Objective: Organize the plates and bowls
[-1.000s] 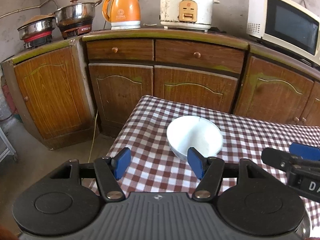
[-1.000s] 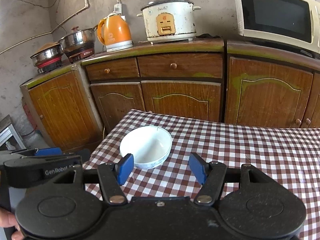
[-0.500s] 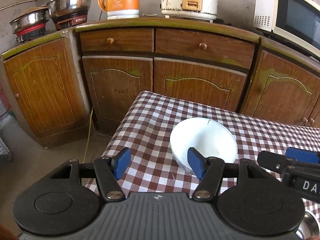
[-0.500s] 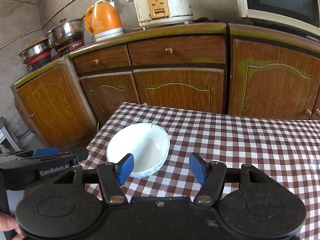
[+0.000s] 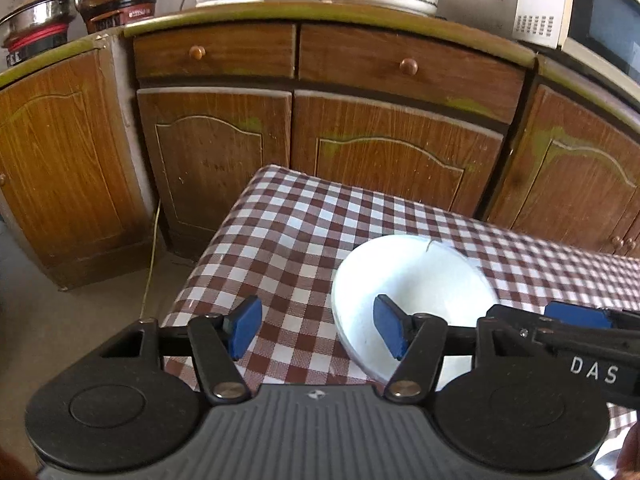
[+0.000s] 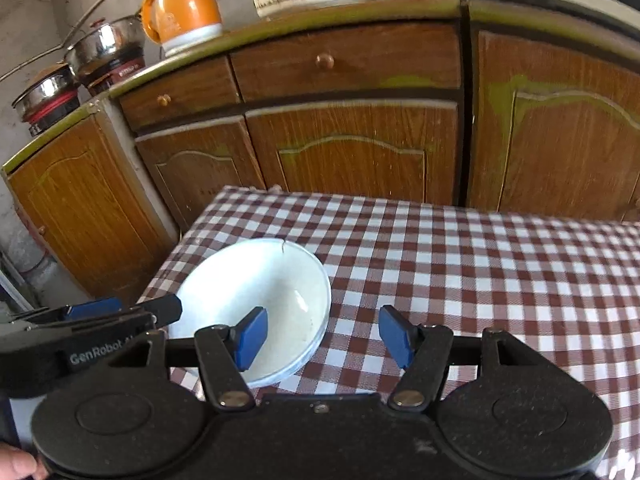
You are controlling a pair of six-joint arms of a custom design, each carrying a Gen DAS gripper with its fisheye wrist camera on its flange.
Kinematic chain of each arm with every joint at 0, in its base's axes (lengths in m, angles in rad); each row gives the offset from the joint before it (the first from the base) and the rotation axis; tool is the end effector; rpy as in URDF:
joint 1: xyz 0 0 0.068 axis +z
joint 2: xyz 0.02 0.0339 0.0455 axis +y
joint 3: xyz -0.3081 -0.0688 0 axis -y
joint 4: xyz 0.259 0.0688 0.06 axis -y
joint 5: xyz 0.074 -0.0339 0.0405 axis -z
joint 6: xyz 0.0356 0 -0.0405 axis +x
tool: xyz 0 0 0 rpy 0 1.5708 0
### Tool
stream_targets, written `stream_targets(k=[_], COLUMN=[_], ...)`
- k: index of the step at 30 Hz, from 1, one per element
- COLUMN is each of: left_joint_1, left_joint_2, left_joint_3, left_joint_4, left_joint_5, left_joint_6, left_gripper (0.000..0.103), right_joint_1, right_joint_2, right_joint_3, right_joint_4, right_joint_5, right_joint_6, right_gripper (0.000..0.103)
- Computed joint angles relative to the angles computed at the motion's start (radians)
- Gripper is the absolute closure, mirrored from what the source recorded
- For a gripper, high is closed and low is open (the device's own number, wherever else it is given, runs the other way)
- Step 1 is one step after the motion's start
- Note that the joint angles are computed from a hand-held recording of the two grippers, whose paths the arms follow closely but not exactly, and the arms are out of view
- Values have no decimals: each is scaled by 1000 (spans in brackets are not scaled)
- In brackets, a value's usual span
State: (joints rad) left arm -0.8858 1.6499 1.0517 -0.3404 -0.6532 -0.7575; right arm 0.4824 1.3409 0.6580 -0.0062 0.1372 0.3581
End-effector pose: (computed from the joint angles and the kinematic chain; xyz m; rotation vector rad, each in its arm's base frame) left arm 0.2398 -0.2594 0.2419 -0.1046 2.2638 -0.0199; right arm 0.2440 0.1223 0.2271 -0.0675 2.2680 0.2943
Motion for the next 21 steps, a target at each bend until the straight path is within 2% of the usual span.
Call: stream_targets(k=[5, 9, 13, 16, 18, 19, 20, 21], left_joint_1=[39, 51, 76, 93, 93, 92, 90, 86], left_joint_2=[31, 68, 105, 116, 116, 115, 113, 115], left_joint_3=[-28, -20, -6, -24, -41, -47, -55, -57], left_joint_4=[94, 115, 124, 178, 222, 242, 266, 277], left_joint_5=[75, 74, 80, 109, 118, 125, 135, 139], left_joint_6=[45, 84, 84, 97, 118, 135, 155, 168], left_gripper=[44, 49, 50, 53, 61, 66, 75, 81], right_joint_1=[-36, -66, -72, -79, -79, -82, -82, -74], right_joint_2=[90, 155, 217, 253, 274, 277, 272, 270], right_joint_3=[1, 5, 21, 22, 30, 19, 7, 5], right_joint_4=[73, 125, 153, 188, 190, 219, 244, 251], right_joint_5=[-30, -75, -97, -126, -139, -156, -167, -171], right_joint_6=[21, 36, 33, 47, 39, 43, 49, 45], right_gripper=[28, 28, 28, 29, 42, 55, 72, 79])
